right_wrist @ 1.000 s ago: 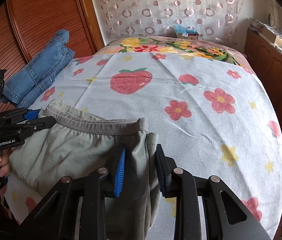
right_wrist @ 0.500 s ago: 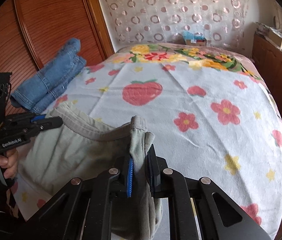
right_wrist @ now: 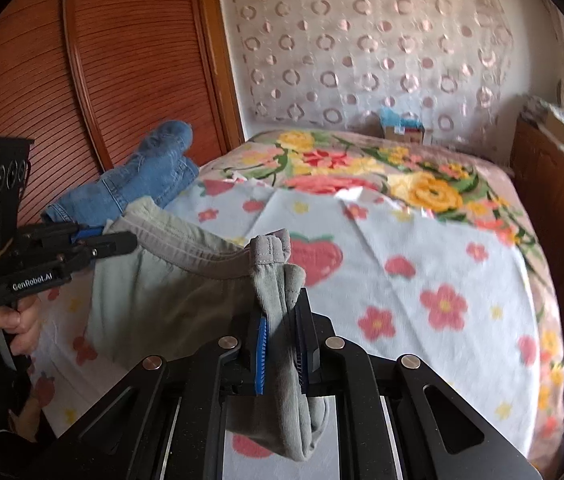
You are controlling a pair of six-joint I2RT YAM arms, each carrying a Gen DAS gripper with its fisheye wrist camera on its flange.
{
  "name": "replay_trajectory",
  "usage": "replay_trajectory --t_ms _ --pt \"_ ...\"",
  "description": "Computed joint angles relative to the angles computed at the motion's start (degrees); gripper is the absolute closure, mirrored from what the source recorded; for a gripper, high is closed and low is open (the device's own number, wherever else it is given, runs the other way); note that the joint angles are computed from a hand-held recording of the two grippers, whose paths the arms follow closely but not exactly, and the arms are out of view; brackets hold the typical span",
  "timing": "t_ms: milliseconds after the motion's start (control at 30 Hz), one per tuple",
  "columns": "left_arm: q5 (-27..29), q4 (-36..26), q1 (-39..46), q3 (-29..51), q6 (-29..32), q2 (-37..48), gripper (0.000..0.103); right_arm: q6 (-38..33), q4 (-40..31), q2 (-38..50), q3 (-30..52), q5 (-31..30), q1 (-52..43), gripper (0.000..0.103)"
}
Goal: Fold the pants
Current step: 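Lift the pants with both grippers and carry them over the folded blue jeans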
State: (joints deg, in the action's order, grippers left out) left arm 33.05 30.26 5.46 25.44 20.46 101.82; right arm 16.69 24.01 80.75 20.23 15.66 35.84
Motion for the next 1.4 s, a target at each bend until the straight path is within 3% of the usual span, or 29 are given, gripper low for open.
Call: replay_trajectory --t_ms 667,1033,1400 --pt "2.49 -4.61 7.54 2.57 -1.79 -10.38 0.088 -10.73 6.18 4.94 7.41 -0.33 -0.59 0.092" --pt "5.32 -4.97 17.62 5.60 -3.03 -12.87 0.088 -16.86 10.48 15.70 18.75 -9.97 -4.62 0.092" --pt "1.63 -1.79 21.89 11.45 -5.14 -4.40 0.088 -22.60 9.84 32.85 36.12 -19.49 -9.80 0.092"
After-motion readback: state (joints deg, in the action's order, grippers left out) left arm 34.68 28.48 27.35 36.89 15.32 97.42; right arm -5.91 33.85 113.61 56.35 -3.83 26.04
